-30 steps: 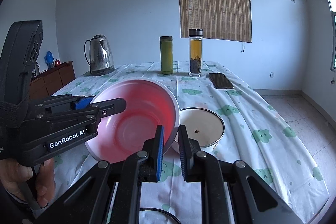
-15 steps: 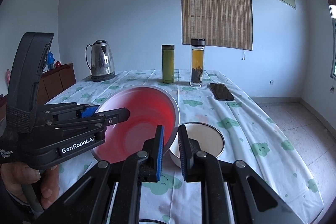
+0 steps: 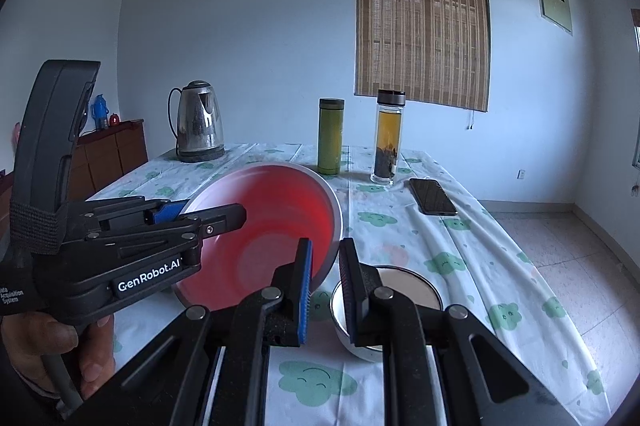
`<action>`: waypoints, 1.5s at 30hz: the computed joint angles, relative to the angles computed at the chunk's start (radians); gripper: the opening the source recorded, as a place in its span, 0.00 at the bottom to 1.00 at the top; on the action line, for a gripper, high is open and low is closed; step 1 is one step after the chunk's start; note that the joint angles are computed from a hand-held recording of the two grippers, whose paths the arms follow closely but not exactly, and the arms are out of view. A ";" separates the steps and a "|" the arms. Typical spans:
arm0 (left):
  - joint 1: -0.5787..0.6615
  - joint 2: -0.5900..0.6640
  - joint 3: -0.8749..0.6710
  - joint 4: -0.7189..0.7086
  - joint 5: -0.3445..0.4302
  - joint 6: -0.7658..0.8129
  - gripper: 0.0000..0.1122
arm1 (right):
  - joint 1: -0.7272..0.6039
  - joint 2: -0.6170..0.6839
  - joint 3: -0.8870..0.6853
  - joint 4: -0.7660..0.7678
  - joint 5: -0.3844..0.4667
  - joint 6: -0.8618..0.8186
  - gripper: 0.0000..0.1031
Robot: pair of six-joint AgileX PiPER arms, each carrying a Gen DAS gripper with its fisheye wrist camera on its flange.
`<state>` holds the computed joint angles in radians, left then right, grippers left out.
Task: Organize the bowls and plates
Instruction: 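Lift the pink bowl with both grippers over the steel bowl, then lower the pink bowl with both grippers into the steel bowl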
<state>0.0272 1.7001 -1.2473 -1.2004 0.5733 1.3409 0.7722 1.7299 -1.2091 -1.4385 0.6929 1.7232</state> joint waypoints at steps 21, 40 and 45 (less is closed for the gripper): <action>0.028 0.123 -0.138 0.155 0.006 -0.217 0.19 | -0.058 0.140 -0.218 0.189 -0.066 -0.280 0.15; 0.014 0.149 -0.164 0.238 -0.001 -0.289 0.19 | -0.114 0.222 -0.314 0.380 -0.097 -0.457 0.15; 0.016 0.160 -0.173 0.248 0.006 -0.301 0.19 | -0.121 0.229 -0.326 0.403 -0.101 -0.479 0.15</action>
